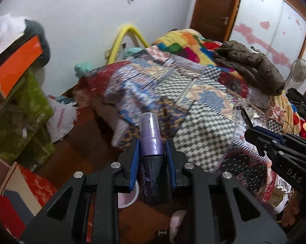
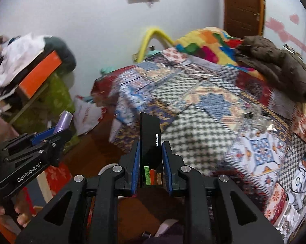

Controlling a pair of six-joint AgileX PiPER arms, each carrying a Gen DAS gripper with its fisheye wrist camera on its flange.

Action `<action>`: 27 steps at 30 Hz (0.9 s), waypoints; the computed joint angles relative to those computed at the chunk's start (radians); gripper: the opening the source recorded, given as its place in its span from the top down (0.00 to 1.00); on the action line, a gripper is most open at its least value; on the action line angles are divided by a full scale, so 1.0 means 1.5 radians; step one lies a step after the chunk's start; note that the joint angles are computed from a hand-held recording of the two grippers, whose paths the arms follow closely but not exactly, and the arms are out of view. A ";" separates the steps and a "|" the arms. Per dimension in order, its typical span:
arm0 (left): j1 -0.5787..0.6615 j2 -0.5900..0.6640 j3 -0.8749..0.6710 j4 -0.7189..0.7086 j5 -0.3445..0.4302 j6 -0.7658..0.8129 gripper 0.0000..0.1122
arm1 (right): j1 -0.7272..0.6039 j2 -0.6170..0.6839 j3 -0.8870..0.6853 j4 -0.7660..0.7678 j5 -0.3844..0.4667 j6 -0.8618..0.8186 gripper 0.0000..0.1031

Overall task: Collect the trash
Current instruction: 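Carry the bottle and black box over the white bin with both tools, then open the left tool over the bin while the right tool releases the black box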

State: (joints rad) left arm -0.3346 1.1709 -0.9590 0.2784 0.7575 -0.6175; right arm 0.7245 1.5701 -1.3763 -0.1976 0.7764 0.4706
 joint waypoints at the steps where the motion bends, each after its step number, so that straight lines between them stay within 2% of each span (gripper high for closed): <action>1: 0.024 -0.014 0.018 -0.018 -0.003 0.024 0.78 | 0.009 0.008 -0.006 0.000 0.002 0.003 0.81; 7: 0.179 -0.065 0.108 -0.148 -0.015 0.196 0.78 | 0.071 0.082 -0.047 0.027 0.003 -0.004 0.81; 12: 0.308 -0.054 0.159 -0.256 -0.024 0.356 0.78 | 0.109 0.151 -0.095 0.057 0.019 -0.023 0.81; 21: 0.435 0.092 0.209 -0.410 -0.065 0.562 0.78 | 0.115 0.299 -0.200 0.169 0.075 -0.113 0.81; 27: 0.429 0.190 0.212 -0.412 -0.112 0.568 0.78 | 0.103 0.415 -0.322 0.206 0.154 -0.148 0.81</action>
